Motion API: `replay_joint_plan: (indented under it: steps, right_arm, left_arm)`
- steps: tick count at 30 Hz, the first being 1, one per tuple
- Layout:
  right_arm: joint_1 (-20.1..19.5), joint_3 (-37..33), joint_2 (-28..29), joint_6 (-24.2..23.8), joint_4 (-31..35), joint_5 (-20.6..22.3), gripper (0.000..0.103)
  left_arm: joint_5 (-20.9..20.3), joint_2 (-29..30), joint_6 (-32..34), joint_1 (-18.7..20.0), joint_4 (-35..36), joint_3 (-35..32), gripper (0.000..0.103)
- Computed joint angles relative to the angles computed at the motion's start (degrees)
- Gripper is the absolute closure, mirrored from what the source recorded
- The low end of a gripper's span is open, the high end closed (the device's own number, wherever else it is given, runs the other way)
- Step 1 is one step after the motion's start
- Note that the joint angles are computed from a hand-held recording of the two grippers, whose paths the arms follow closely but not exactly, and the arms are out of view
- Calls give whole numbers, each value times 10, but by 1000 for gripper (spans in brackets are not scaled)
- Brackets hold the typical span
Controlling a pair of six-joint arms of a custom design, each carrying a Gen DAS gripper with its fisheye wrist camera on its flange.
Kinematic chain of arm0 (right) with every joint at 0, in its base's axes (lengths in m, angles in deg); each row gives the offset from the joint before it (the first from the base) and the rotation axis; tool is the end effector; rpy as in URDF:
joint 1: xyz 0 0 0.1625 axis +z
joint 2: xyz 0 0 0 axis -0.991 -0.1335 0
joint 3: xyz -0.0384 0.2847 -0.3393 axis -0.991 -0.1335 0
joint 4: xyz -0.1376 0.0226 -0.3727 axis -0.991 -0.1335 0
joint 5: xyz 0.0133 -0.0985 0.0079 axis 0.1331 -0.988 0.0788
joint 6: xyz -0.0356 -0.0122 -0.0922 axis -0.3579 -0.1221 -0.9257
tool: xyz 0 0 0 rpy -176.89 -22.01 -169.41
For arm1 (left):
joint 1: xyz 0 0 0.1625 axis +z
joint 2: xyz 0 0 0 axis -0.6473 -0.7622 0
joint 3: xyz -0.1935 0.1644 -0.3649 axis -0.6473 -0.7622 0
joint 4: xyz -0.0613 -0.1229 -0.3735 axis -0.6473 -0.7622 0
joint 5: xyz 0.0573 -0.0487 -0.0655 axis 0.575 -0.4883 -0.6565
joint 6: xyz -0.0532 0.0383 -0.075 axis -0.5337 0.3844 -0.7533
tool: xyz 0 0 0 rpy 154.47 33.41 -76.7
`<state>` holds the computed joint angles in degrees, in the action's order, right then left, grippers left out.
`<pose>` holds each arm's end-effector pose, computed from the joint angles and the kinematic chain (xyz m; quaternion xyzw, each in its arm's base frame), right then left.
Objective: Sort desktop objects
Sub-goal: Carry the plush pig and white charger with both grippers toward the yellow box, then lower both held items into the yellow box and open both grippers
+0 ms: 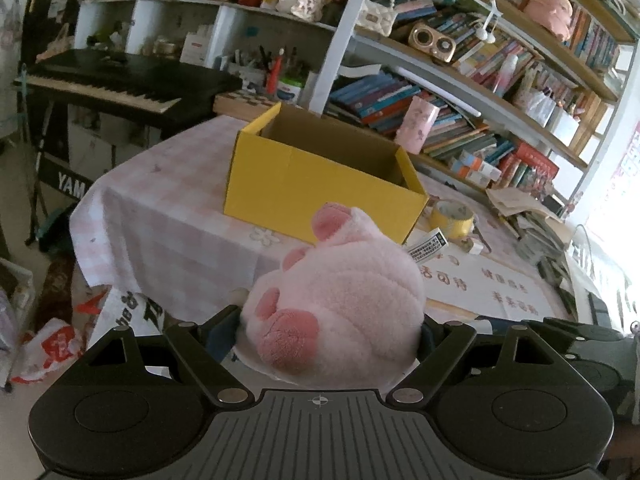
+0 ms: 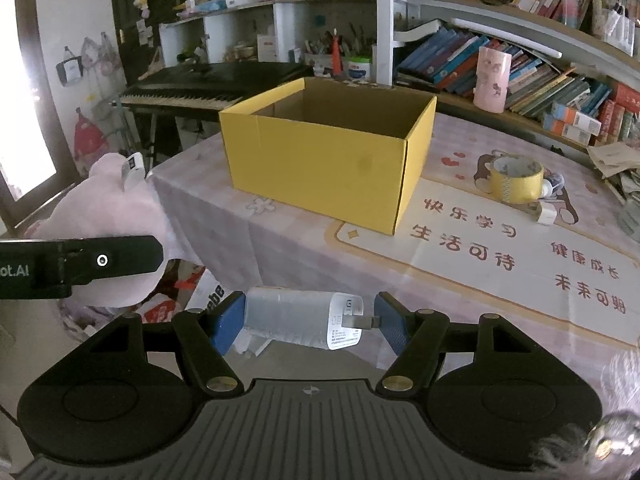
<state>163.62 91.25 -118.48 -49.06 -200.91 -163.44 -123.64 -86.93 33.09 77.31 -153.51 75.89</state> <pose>0.0459 -0.5217 0.2611 0.3374 -0.8641 0.2961 0.2278 -0.2975 -0.4908 0.0131 0.0979 0.8716 -0.4334 0.2074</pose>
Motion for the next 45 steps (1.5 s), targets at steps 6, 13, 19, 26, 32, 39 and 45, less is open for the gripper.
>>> replay_joint_plan:
  steps: [6, 13, 19, 26, 32, 39, 45]
  right_arm:
    - [2, -12, 4, 18, 1, -4, 36]
    - [8, -41, 8, 32, 16, 12, 36]
    - [19, -94, 29, 21, 39, 37, 36]
    - [32, -180, 73, 9, 60, 64, 36]
    - [38, -269, 119, -5, 98, 80, 36]
    - [43, -366, 173, -25, 163, 77, 35]
    - [45, -439, 219, -71, 215, 77, 35]
  left_arm:
    - [-8, 6, 24, 11, 3, -20, 17]
    - [-6, 14, 85, 22, -12, -62, 17]
    - [4, 32, 155, 38, -46, -118, 17]
    - [5, 57, 250, 61, -62, -206, 17]
    - [-1, 89, 318, 81, -68, -296, 17]
    - [9, 134, 358, 98, -38, -404, 17]
    - [25, 167, 358, 112, 26, -477, 17]
